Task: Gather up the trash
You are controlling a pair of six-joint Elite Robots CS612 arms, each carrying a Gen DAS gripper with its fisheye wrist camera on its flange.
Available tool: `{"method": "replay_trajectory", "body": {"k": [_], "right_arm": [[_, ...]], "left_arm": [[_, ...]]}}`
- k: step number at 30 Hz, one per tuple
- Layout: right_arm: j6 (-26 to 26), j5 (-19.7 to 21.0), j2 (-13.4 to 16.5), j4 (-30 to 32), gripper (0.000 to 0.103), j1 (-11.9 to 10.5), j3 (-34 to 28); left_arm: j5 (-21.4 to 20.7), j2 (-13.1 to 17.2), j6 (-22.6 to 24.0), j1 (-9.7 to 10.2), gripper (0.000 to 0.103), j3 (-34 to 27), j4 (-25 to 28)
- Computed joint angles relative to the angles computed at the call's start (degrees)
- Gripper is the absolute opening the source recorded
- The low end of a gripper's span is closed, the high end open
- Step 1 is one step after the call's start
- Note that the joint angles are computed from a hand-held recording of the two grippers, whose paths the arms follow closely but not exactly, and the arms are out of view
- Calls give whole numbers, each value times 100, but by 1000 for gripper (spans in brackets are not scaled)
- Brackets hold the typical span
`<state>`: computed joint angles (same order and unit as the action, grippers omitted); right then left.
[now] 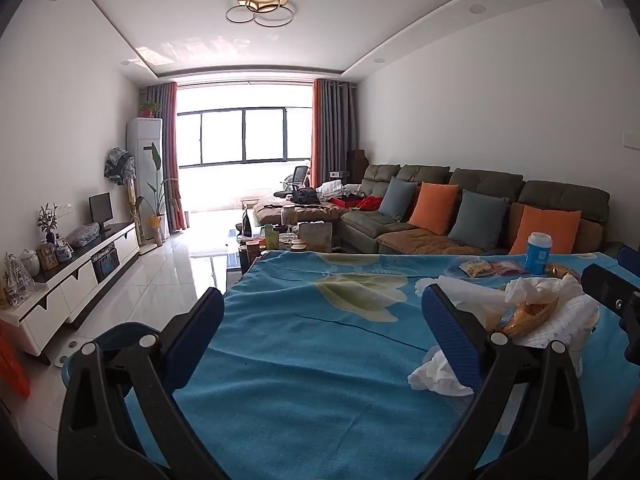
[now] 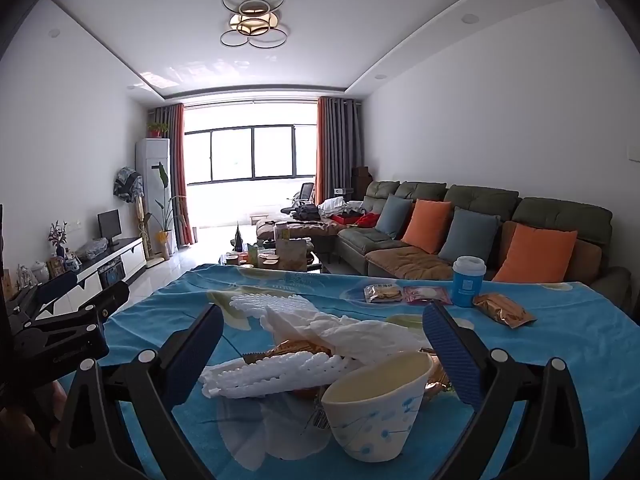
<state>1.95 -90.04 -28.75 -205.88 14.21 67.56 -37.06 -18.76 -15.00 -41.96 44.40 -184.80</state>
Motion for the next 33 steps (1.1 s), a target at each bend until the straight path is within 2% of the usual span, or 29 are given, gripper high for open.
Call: {"method": "replay_trajectory", "body": {"k": [33], "right_arm": [[39,-14,35,102,96,12,-66]], "left_arm": [[-54,-8,-87,1,97,32,-52]]}}
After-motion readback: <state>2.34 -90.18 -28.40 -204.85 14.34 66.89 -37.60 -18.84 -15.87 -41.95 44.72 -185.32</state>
